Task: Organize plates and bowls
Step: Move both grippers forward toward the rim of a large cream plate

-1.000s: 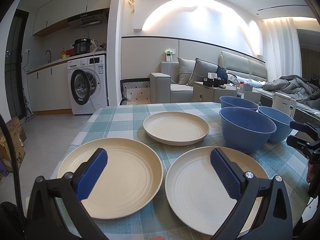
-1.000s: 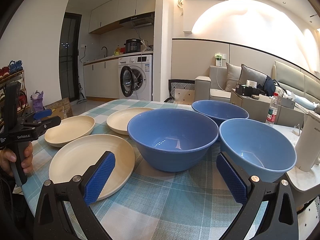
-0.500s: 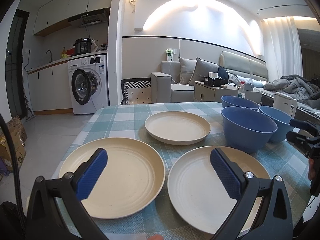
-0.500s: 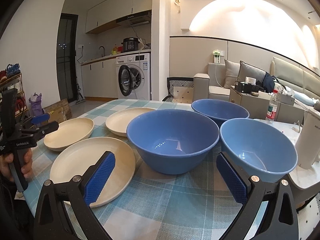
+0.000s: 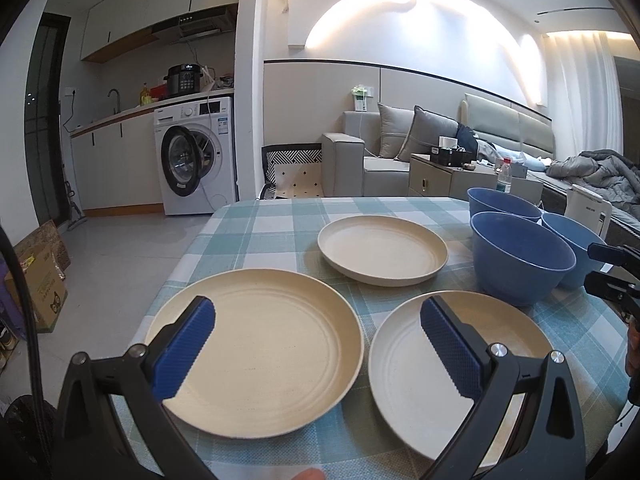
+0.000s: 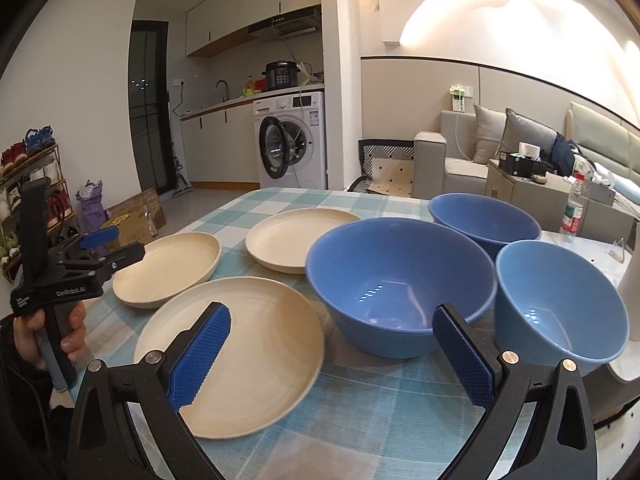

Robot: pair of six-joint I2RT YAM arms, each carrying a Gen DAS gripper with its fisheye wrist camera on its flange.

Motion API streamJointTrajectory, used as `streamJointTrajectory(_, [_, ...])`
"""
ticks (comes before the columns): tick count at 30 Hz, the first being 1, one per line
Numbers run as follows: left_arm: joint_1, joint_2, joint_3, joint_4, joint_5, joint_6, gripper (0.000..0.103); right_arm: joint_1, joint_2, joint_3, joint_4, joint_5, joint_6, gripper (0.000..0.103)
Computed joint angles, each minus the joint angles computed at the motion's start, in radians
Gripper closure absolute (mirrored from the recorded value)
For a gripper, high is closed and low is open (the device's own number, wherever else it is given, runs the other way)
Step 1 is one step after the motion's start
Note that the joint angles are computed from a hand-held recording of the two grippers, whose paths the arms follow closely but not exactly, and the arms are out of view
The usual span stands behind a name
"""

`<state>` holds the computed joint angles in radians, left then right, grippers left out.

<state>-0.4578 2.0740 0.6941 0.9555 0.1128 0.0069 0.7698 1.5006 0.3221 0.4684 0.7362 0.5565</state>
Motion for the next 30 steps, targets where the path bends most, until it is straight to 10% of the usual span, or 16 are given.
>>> streamJointTrajectory(30, [0.085,-0.115,0.054,-0.206,-0.027,-0.024,0.000,-0.035,0.241,0.371,-0.085,-0.155,-0.146,0.000])
